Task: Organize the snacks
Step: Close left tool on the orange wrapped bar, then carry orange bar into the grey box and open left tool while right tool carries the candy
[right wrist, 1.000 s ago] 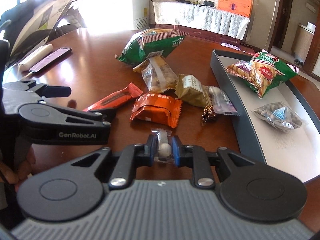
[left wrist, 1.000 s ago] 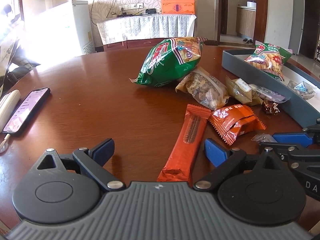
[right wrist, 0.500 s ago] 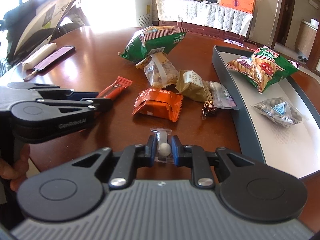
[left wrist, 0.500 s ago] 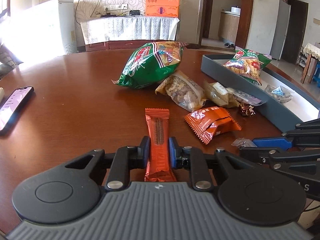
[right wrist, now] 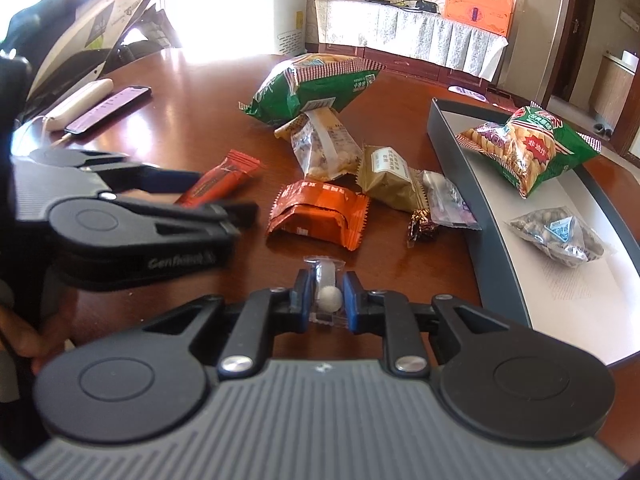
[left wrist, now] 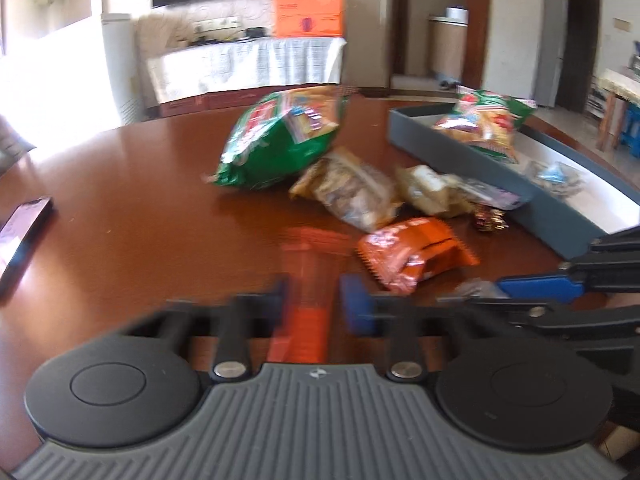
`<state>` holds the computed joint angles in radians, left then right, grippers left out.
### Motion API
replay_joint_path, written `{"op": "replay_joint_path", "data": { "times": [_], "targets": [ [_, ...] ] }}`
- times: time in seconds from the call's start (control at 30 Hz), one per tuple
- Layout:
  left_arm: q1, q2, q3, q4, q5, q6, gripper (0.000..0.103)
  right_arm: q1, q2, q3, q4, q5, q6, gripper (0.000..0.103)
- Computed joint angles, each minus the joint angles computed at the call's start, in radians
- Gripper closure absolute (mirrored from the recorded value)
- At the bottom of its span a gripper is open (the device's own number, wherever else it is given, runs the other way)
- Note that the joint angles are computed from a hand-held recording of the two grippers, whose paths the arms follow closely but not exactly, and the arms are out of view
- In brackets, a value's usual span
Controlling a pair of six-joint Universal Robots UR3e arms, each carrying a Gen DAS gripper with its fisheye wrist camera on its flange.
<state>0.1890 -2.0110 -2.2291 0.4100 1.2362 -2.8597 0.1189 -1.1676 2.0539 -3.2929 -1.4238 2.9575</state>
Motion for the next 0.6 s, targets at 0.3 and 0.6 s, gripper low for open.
{"op": "replay_joint_path", "data": {
  "times": [0.3, 0.6],
  "targets": [
    [-0.036, -0.005, -0.015, 0.09, 0.106, -0.026, 0.079, -0.023, -0.033, 0.05, -0.095, 0.027, 0.04, 0.083],
    [-0.085, 0.013, -0.028, 0.173, 0.144, -0.023, 0.079, -0.046, -0.039, 0.094, -0.283, 0.036, 0.088, 0.083]
  ]
}}
